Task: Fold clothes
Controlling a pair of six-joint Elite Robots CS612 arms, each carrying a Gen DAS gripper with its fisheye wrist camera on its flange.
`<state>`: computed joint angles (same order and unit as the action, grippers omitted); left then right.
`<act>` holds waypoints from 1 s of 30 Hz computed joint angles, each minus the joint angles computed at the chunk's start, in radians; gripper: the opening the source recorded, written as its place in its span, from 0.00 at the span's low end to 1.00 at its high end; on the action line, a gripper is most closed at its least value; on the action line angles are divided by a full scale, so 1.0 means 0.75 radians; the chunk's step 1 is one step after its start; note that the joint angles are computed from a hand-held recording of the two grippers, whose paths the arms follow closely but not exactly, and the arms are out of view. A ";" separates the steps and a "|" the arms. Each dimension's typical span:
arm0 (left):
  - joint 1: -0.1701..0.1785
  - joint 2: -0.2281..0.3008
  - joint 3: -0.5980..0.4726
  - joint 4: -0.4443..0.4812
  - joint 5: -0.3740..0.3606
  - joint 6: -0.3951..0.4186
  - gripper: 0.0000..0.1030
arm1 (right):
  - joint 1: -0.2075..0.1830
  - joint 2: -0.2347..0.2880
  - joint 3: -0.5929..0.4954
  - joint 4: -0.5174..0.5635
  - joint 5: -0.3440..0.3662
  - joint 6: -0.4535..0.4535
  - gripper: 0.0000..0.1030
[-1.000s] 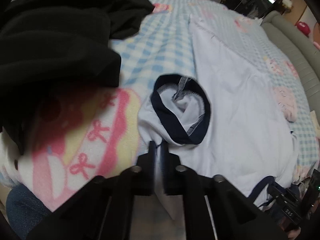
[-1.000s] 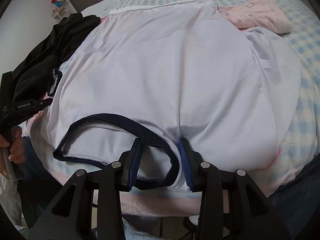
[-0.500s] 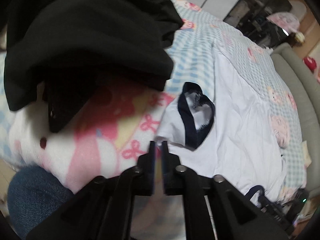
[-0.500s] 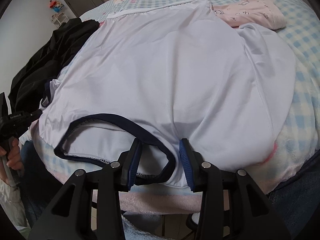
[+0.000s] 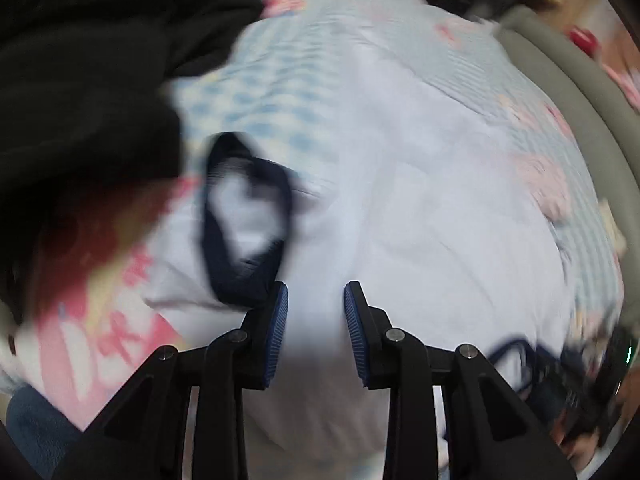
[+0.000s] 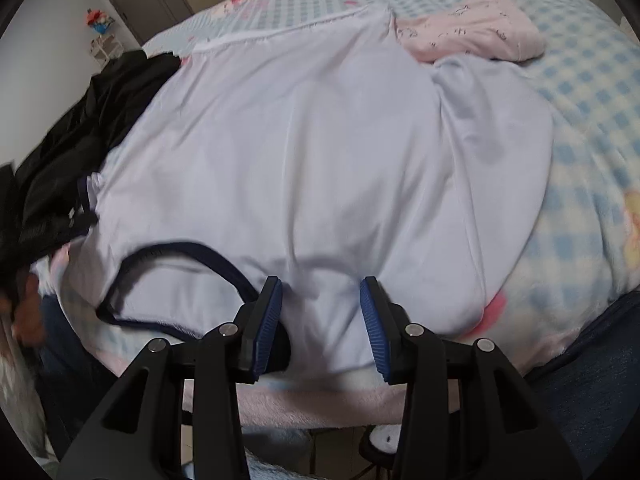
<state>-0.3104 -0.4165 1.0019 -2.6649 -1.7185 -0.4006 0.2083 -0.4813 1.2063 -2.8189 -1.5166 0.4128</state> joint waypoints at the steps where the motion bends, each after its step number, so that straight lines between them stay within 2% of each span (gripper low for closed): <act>1: 0.001 -0.002 -0.003 -0.006 0.059 -0.021 0.30 | 0.000 -0.001 0.004 -0.004 0.001 -0.002 0.40; 3: 0.003 -0.029 0.036 -0.068 0.196 -0.059 0.30 | -0.002 -0.003 0.009 -0.007 0.002 0.008 0.40; 5: 0.005 -0.059 0.082 -0.125 0.283 -0.120 0.30 | -0.004 -0.006 0.013 -0.010 0.002 0.021 0.40; 6: 0.013 -0.074 0.111 -0.170 0.263 -0.143 0.30 | -0.004 -0.009 0.017 -0.025 -0.004 0.030 0.40; 7: 0.017 -0.081 0.138 -0.236 0.186 -0.147 0.30 | -0.003 -0.012 0.022 -0.046 -0.013 0.040 0.40; 8: 0.030 -0.083 0.157 -0.302 0.054 -0.142 0.31 | 0.000 -0.016 0.033 -0.097 -0.037 0.054 0.40; 10: 0.028 -0.078 0.180 -0.339 -0.165 -0.101 0.31 | 0.008 -0.016 0.040 -0.174 -0.089 0.070 0.41; 12: -0.002 -0.075 0.188 -0.327 -0.232 0.010 0.31 | 0.011 -0.004 0.013 -0.143 -0.081 0.043 0.42; 15: -0.051 -0.065 0.174 -0.237 -0.257 0.186 0.31 | 0.016 0.012 -0.013 -0.040 -0.062 -0.013 0.42; 16: -0.066 -0.059 0.156 -0.179 -0.228 0.230 0.31 | 0.020 0.013 -0.014 -0.014 -0.065 -0.032 0.42; 19: -0.112 -0.062 0.144 -0.004 -0.073 0.351 0.31 | 0.018 0.002 -0.002 0.034 -0.054 -0.043 0.42; 21: -0.131 -0.074 0.166 0.055 0.028 0.405 0.31 | 0.012 -0.009 0.010 0.062 -0.030 -0.027 0.42; 23: -0.125 -0.094 0.203 0.059 0.031 0.398 0.31 | 0.006 -0.024 0.026 0.084 0.002 -0.020 0.43; 25: -0.106 -0.112 0.236 0.026 -0.028 0.364 0.31 | -0.003 -0.044 0.062 0.040 0.057 -0.027 0.44; 27: -0.086 -0.118 0.248 -0.023 -0.108 0.315 0.31 | -0.007 -0.061 0.091 -0.019 0.056 -0.029 0.44; 30: -0.088 -0.098 0.209 -0.093 -0.117 0.315 0.31 | -0.011 -0.062 0.097 -0.059 0.011 -0.002 0.44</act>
